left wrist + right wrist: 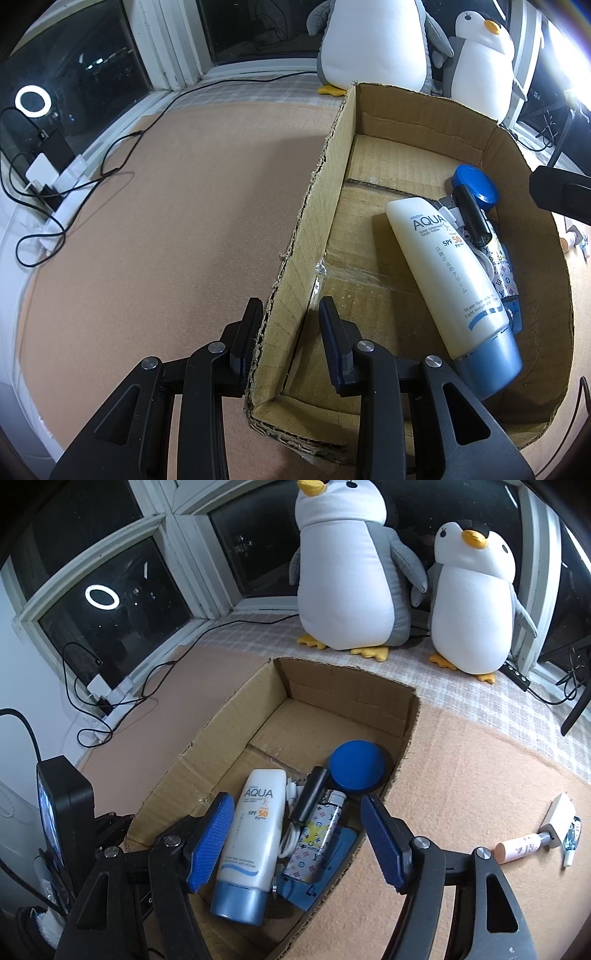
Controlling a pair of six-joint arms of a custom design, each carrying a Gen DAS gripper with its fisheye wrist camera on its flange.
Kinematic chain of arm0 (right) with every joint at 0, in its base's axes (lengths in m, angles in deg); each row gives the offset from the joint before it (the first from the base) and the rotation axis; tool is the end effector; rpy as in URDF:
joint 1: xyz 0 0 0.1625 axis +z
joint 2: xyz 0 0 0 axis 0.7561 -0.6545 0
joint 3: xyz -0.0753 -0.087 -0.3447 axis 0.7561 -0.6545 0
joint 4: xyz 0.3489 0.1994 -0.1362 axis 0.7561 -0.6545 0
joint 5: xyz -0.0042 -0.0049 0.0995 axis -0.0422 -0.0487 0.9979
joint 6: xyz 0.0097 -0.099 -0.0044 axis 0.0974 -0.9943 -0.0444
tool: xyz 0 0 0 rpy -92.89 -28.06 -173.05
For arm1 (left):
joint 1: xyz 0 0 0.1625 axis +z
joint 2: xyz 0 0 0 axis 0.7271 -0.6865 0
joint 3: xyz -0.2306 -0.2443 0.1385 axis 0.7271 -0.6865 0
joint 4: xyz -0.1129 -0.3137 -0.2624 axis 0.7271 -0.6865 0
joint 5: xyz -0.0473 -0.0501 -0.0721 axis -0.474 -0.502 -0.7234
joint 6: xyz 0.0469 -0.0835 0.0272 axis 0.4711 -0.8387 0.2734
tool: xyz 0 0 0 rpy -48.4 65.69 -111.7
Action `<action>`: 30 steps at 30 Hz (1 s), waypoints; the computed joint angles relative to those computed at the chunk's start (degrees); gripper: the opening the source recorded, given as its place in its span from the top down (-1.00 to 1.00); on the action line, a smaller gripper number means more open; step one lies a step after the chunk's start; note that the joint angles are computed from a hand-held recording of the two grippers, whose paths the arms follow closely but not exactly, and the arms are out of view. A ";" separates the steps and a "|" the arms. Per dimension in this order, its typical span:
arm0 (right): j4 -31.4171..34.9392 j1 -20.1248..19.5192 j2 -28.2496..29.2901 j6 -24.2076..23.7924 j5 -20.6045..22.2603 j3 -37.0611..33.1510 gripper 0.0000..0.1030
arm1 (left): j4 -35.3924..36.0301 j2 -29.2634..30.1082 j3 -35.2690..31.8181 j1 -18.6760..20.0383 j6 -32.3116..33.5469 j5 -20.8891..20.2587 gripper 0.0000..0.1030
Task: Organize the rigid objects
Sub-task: 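Carry the black cylinder into the box and open the right gripper, then move the right gripper to the blue sanitizer bottle and grasp it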
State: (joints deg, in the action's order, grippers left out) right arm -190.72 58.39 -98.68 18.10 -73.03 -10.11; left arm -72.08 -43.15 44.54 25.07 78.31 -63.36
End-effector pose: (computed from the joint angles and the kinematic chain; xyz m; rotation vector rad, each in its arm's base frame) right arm 0.2961 -0.6437 -0.0235 0.5470 -2.5769 0.6284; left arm 0.0211 -0.6039 0.2064 0.3463 2.2265 -0.5502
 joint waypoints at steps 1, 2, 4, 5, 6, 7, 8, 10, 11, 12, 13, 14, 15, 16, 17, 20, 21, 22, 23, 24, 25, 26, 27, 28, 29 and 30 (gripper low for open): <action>-0.03 -0.03 -0.09 0.11 -0.12 0.05 -0.31 | -0.02 -0.01 0.02 0.00 0.02 0.02 0.42; -0.24 -0.07 -0.25 0.26 -0.17 0.24 -0.31 | -0.02 -0.01 0.02 0.00 0.02 0.02 0.42; -0.56 -0.10 -0.54 0.40 -0.49 0.55 -0.31 | -0.03 0.01 0.00 0.01 0.04 0.02 0.42; -0.83 -0.17 -0.84 0.36 -0.58 0.93 -0.31 | -0.03 -0.01 0.02 0.00 0.03 0.02 0.42; -1.08 -0.21 -1.07 0.34 -0.66 1.20 -0.31 | -0.03 -0.01 0.02 0.00 0.03 0.02 0.42; -1.59 -0.25 -1.44 0.28 -0.89 1.72 -0.31 | -0.03 -0.01 0.02 0.00 0.03 0.02 0.42; -2.09 -0.27 -1.78 0.16 -1.20 2.20 -0.31 | -0.03 -0.01 0.02 0.00 0.03 0.02 0.42; -2.89 -0.33 -2.54 -0.13 -1.92 3.21 -0.31 | -0.10 -0.02 0.04 0.01 0.11 0.08 0.42; -3.22 -0.40 -2.90 -0.20 -2.16 3.67 -0.31 | -0.10 -0.02 0.04 0.01 0.11 0.08 0.42; -3.56 -0.53 -3.50 -0.17 -2.44 4.38 -0.31 | -0.10 -0.02 0.04 0.01 0.11 0.08 0.42; -3.89 -0.70 -4.11 -0.11 -2.59 5.11 -0.31 | -0.10 -0.02 0.04 0.01 0.11 0.08 0.42; -4.40 -0.93 -4.81 -0.03 -2.78 5.98 -0.31 | -0.10 -0.02 0.04 0.01 0.11 0.08 0.42; -4.88 -1.12 -5.43 0.03 -2.92 6.78 -0.31 | -0.13 -0.03 0.05 0.01 0.25 0.11 0.42; -5.39 -1.32 -5.98 0.07 -3.07 7.50 -0.31 | -0.18 -0.03 0.04 0.02 0.34 0.15 0.42; -5.97 -1.61 -6.75 0.25 -3.42 8.47 -0.31 | -0.19 -0.03 0.01 0.02 0.41 0.20 0.42; -7.10 -2.36 -8.56 0.83 -4.09 10.58 -0.31 | -0.21 -0.04 0.04 0.02 0.46 0.22 0.42; -7.56 -2.63 -9.24 0.89 -4.33 11.41 -0.31 | -0.21 -0.04 0.04 0.02 0.46 0.22 0.42; -8.12 -2.95 -10.01 0.88 -4.70 12.36 -0.31 | -0.23 -0.04 0.05 0.01 0.48 0.24 0.42; -8.48 -3.16 -10.54 0.85 -4.98 12.99 -0.31 | -0.23 -0.02 0.00 0.01 0.57 0.29 0.42; -9.00 -3.42 -11.21 0.81 -5.30 13.83 -0.31 | -0.32 0.01 0.06 0.00 0.59 0.33 0.42; -9.65 -3.74 -12.00 0.82 -5.70 14.82 -0.31 | -0.36 0.02 0.05 0.01 0.63 0.36 0.42; -10.07 -4.02 -12.60 0.82 -6.05 15.51 -0.31 | -0.38 0.03 0.09 -0.02 0.60 0.38 0.42; -10.51 -4.25 -13.16 0.74 -6.36 16.19 -0.31 | -0.36 0.03 0.08 -0.01 0.62 0.38 0.42; -11.03 -4.52 -13.84 0.56 -6.79 17.04 -0.31 | -0.31 0.02 0.05 0.01 0.63 0.36 0.42; -11.65 -4.77 -14.54 0.30 -7.34 17.94 -0.31 | -0.30 0.01 0.05 0.03 0.63 0.32 0.42; -12.37 -5.02 -15.14 0.05 -7.87 18.78 -0.31 | -0.36 0.02 0.10 -0.02 0.61 0.35 0.42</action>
State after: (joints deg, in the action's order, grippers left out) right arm -203.10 53.37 -113.81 18.15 -80.91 8.66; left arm -72.45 -43.13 44.64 25.06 78.93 -63.00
